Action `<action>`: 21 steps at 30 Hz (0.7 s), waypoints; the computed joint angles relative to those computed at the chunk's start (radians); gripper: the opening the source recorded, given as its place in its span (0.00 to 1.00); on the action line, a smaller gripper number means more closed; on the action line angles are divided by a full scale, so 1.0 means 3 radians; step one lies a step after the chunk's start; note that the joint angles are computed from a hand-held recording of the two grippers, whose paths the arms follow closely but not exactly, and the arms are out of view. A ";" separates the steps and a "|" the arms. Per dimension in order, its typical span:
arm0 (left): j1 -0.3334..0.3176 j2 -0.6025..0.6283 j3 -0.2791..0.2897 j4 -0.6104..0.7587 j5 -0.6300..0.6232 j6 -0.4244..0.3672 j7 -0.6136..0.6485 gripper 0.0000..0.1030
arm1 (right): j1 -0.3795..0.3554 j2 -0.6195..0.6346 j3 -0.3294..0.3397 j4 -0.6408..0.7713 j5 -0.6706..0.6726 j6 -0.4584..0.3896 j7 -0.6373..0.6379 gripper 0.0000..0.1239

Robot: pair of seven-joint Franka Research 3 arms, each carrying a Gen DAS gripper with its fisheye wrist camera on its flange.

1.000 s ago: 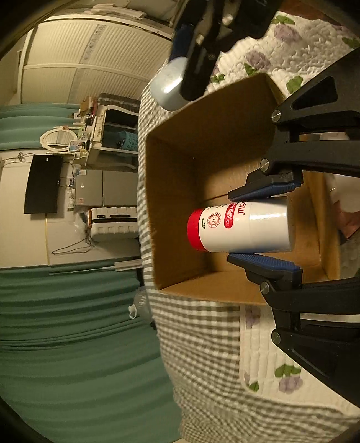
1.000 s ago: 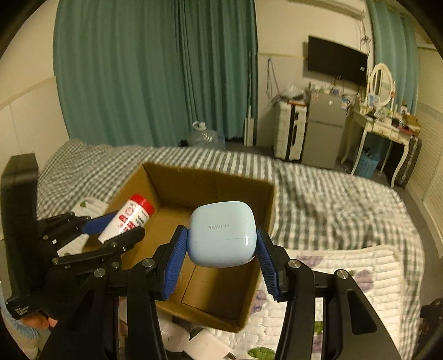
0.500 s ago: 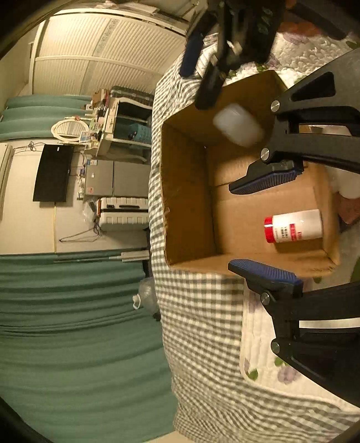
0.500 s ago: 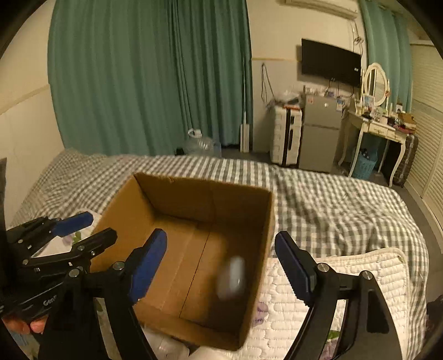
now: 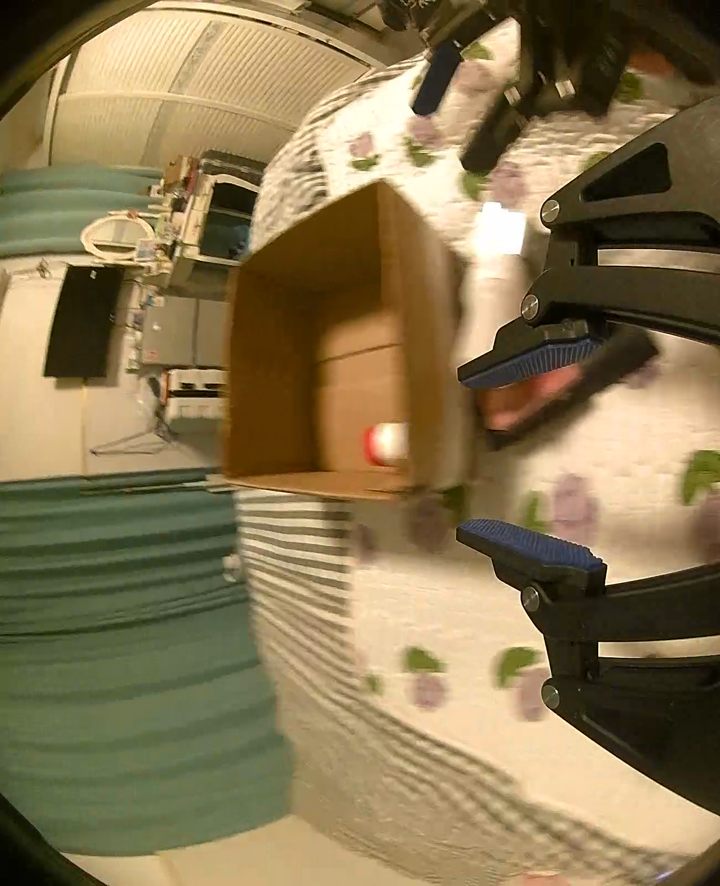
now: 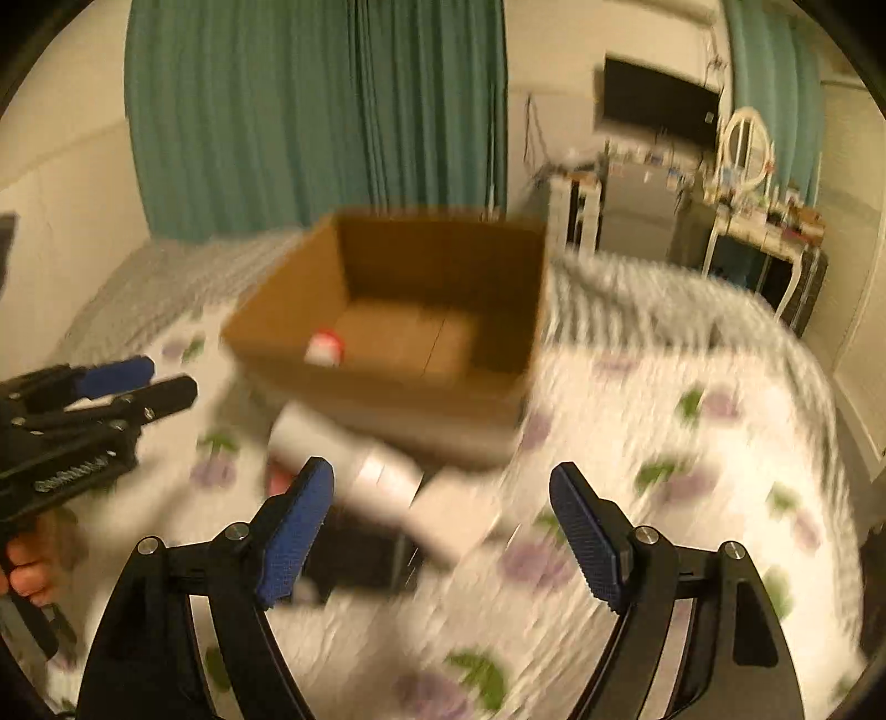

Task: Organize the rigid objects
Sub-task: 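Grasp the black power bank with the right tool while the left tool grasps the black flask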

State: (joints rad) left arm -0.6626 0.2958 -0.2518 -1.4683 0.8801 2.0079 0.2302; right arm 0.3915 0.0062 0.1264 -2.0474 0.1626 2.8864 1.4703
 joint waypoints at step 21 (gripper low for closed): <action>0.0169 -0.0186 -0.0117 -0.0593 -0.0273 0.0173 -0.0231 0.51 | 0.0212 0.0585 -0.0034 0.0306 -0.0416 -0.0524 0.0641 0.57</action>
State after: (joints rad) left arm -0.6121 0.2400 -0.2870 -1.6462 0.7983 2.0598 0.1610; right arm 0.4552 0.1817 0.1162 -1.9556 0.0379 2.7292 1.6626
